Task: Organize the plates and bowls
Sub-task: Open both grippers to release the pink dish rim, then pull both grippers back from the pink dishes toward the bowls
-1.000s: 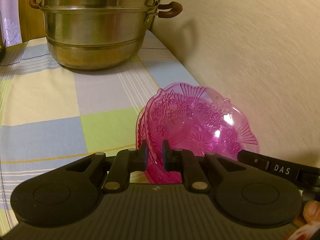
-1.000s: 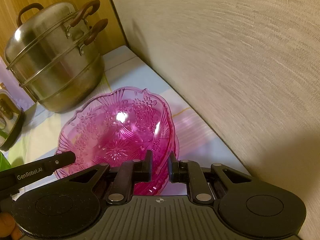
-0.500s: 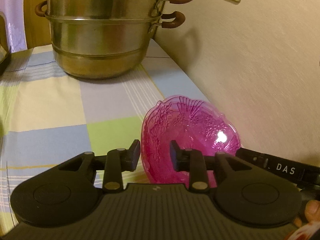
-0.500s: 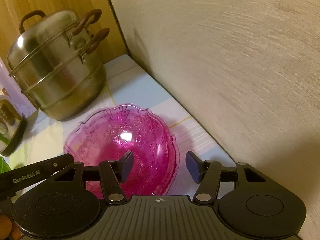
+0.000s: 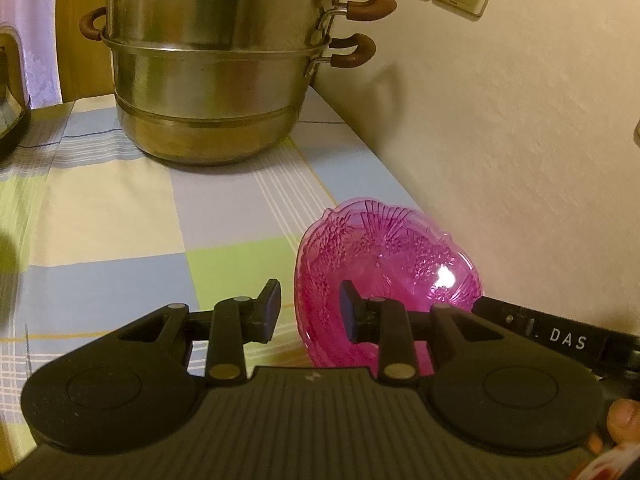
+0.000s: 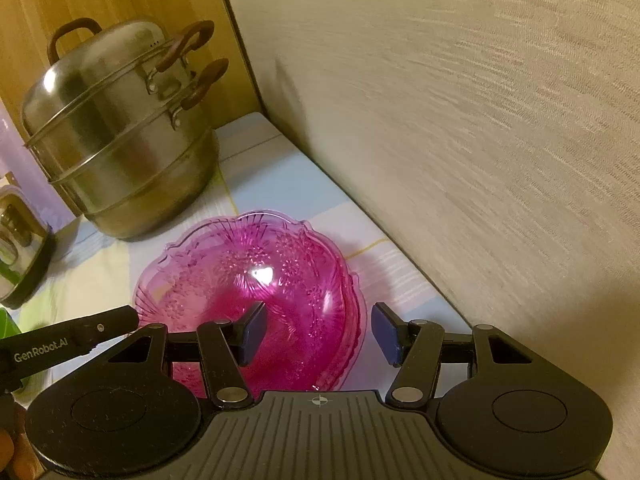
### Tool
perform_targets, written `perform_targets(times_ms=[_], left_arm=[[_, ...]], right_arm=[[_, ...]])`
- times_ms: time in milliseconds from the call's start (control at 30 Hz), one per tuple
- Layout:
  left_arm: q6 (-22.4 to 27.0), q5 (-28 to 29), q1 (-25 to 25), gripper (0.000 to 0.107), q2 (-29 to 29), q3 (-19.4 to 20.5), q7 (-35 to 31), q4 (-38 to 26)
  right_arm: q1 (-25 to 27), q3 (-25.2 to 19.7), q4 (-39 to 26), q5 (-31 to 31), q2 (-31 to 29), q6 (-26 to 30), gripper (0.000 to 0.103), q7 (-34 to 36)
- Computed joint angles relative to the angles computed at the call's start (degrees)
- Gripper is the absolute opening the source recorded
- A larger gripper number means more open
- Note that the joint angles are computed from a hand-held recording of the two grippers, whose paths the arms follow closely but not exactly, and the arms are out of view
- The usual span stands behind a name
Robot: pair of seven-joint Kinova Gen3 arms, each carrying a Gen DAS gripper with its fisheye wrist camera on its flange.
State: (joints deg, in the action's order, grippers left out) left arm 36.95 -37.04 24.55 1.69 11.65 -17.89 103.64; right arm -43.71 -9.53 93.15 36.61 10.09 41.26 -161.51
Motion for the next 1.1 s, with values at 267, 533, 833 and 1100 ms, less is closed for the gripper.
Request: perform_targets(times_ms=[267, 533, 833, 1100], left_arm=[[0.67, -0.28, -0.48, 0.029, -1.74, 0.79, 0.69, 0.72], [2.77, -1.39, -1.9, 0.03, -5.01, 3.07, 2.41, 1.81], [6.92, -0.28, -5.52, 0.032, -12.5, 8.15, 3.44, 5.02], [14.68, 4.43, -10.27, 0.033, -23.16, 16.02, 6.49, 9.03]], right_arm=[[-0.65, -0.27, -0.49, 0.9, -0.05, 1.19, 0.058, 0.02], [-1.51, -0.96, -0.69, 2.21, -0.81, 2.56, 0.058, -1.25], [-2.78, -2.64, -1.33, 3.13, -1.94, 3.35, 0.058, -2.07], [-5.17, -5.08, -2.38, 1.99, -3.48, 3.59, 0.058, -1.41]])
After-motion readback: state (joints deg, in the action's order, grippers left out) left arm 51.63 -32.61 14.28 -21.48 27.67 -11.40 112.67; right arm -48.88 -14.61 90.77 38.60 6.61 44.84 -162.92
